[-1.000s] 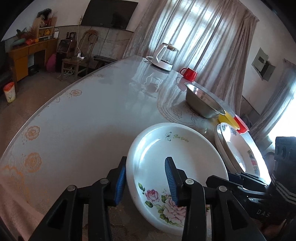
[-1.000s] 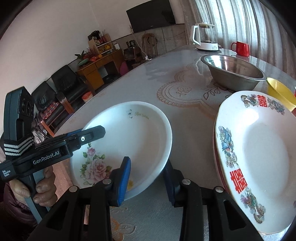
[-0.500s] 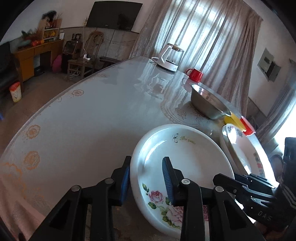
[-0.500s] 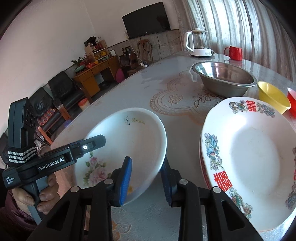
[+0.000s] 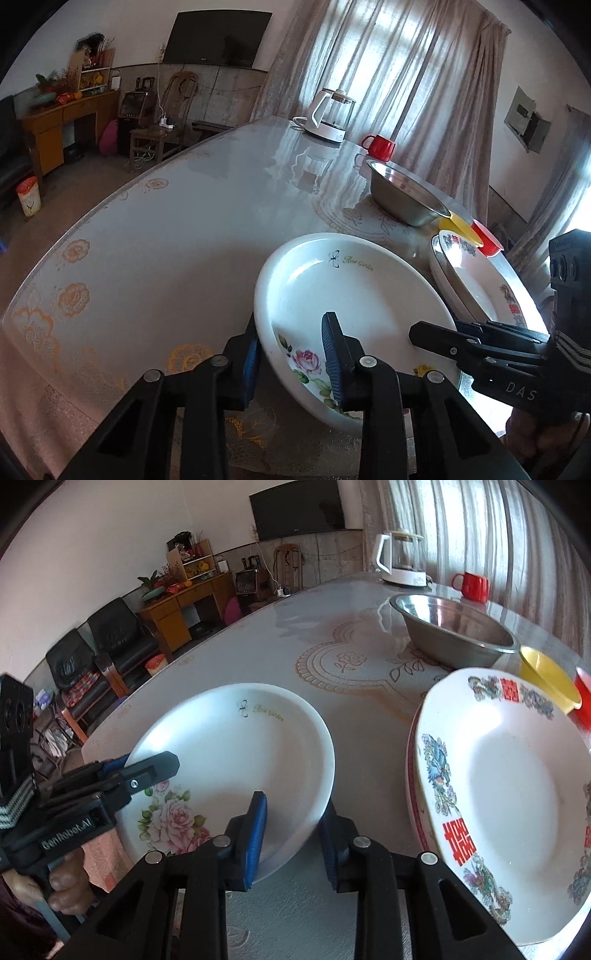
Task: Organize plates and bowls
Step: 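Lift the pink-rose plate and carry it over the plate stack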
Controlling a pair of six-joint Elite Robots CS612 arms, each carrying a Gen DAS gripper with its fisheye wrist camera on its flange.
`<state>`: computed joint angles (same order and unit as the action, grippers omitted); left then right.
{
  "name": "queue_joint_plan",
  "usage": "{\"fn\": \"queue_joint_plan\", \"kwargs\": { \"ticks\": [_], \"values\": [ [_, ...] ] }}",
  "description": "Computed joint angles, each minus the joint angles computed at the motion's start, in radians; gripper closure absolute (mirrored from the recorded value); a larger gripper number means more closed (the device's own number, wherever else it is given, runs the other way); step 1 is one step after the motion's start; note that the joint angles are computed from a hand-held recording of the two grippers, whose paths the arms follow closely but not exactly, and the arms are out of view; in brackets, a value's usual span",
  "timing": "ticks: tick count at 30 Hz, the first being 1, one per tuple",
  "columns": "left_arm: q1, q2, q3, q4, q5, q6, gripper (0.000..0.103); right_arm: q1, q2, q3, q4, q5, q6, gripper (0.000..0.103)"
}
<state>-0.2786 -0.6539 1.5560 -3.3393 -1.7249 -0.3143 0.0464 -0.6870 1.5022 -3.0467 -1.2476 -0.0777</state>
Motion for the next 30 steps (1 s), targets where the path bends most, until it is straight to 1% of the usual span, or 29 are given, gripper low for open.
{"fn": "queue_joint_plan", "kwargs": {
  "ticks": [2,5,9,12,15,19,22,25,27,30],
  "values": [
    [0.006,0.002,-0.006,-0.005,-0.032,-0.033,0.073,-0.006,-0.002,0.002,-0.001,0.019,0.013,0.078],
    [0.003,-0.002,-0.002,-0.033,-0.022,-0.028,0.073,-0.008,-0.009,0.014,-0.036,0.023,0.025,0.078],
    [0.006,-0.004,-0.015,-0.039,-0.058,-0.045,0.073,-0.011,-0.017,0.027,-0.077,0.033,0.037,0.078],
    [-0.007,-0.009,-0.016,-0.055,-0.048,-0.004,0.073,-0.023,-0.023,0.041,-0.112,0.049,0.079,0.078],
    [-0.018,-0.009,-0.032,-0.056,-0.074,0.021,0.073,-0.034,-0.032,0.057,-0.139,0.043,0.118,0.078],
    [-0.036,-0.006,-0.061,-0.049,-0.108,0.065,0.073,-0.056,-0.047,0.087,-0.193,0.029,0.176,0.078],
    [-0.05,-0.002,-0.089,-0.031,-0.149,0.095,0.073,-0.071,-0.059,0.107,-0.238,-0.005,0.207,0.078],
    [-0.065,0.004,-0.119,0.002,-0.176,0.124,0.073,-0.092,-0.068,0.122,-0.268,-0.025,0.255,0.078],
    [-0.079,0.01,-0.139,0.03,-0.181,0.146,0.073,-0.102,-0.072,0.132,-0.285,-0.053,0.276,0.078],
    [-0.092,0.023,-0.175,0.089,-0.201,0.168,0.073,-0.112,-0.077,0.137,-0.282,-0.098,0.302,0.078]
  ]
}}
